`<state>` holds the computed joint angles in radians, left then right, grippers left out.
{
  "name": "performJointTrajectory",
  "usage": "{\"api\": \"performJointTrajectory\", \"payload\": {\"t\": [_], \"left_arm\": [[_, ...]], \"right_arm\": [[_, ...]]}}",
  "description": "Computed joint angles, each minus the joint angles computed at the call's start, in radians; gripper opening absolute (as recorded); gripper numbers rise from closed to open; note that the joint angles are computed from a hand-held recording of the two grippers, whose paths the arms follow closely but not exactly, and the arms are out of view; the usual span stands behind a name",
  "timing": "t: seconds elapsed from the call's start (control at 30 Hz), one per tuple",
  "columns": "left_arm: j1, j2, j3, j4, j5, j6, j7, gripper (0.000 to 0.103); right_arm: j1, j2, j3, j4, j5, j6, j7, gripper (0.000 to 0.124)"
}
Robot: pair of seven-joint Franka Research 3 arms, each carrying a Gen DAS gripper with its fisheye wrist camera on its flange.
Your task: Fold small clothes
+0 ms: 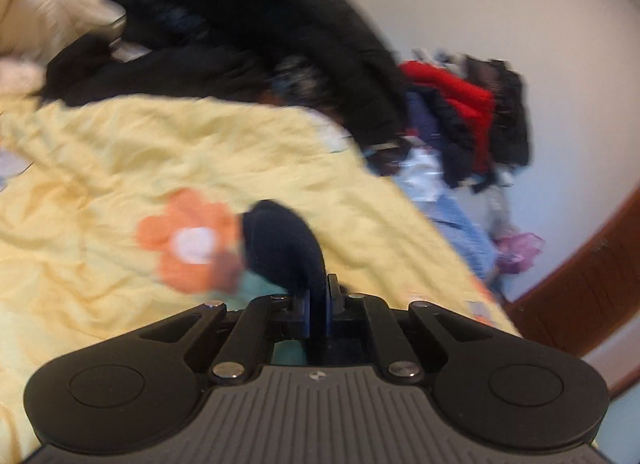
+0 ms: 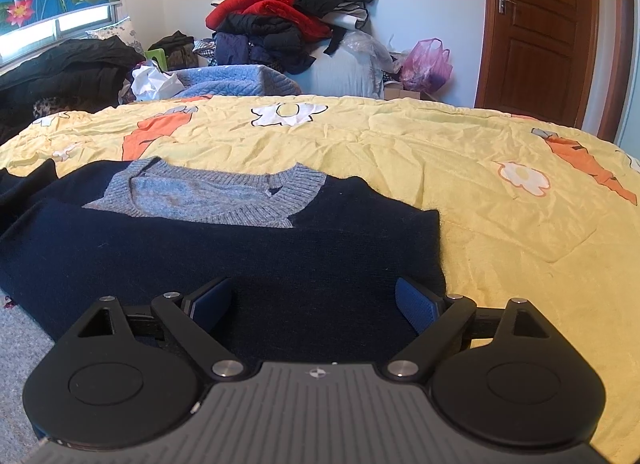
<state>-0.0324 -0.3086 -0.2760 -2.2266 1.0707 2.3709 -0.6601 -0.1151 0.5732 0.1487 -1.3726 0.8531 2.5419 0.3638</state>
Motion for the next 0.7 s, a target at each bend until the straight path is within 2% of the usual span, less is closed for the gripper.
{"api": "performJointTrajectory", "payload": {"t": [0.1, 0.23, 0.37, 0.47, 0.53, 0.57, 0.6, 0.7], "left_arm": [[-0.034, 0.117, -0.065, 0.168, 0.112, -0.048, 0.061, 0.004], [-0.141, 0.354, -0.104, 0.416, 0.238, -0.031, 0.204, 0.004], [-0.252, 0.617, -0.119, 0.665, 0.200, -0.013, 0.463, 0.004], [-0.322, 0.755, -0.122, 0.809, 0.118, -0.072, 0.667, 0.004], [-0.355, 0.801, -0.118, 0.866, 0.070, -0.116, 0.788, 0.005], [-0.382, 0.790, -0.087, 0.856, 0.065, -0.114, 0.809, 0.005], [-0.374, 0.758, -0.090, 0.810, 0.085, -0.106, 0.795, 0.005], [-0.420, 0.669, -0.035, 0.715, 0.131, -0.136, 0.713, 0.006]], "right_arm": [[-0.003, 0.001, 0.002, 0.003, 0.004, -0.006, 0.002, 0.090], [-0.011, 0.007, 0.004, 0.014, 0.014, -0.023, 0.011, 0.090], [-0.020, 0.013, 0.007, 0.026, 0.029, -0.044, 0.021, 0.090], [-0.028, 0.020, 0.009, 0.038, 0.044, -0.064, 0.031, 0.090], [-0.032, 0.022, 0.010, 0.042, 0.052, -0.074, 0.034, 0.090], [-0.033, 0.023, 0.009, 0.045, 0.054, -0.078, 0.035, 0.090], [-0.033, 0.025, 0.009, 0.047, 0.056, -0.081, 0.037, 0.090], [-0.035, 0.026, 0.009, 0.050, 0.061, -0.087, 0.038, 0.090]]}}
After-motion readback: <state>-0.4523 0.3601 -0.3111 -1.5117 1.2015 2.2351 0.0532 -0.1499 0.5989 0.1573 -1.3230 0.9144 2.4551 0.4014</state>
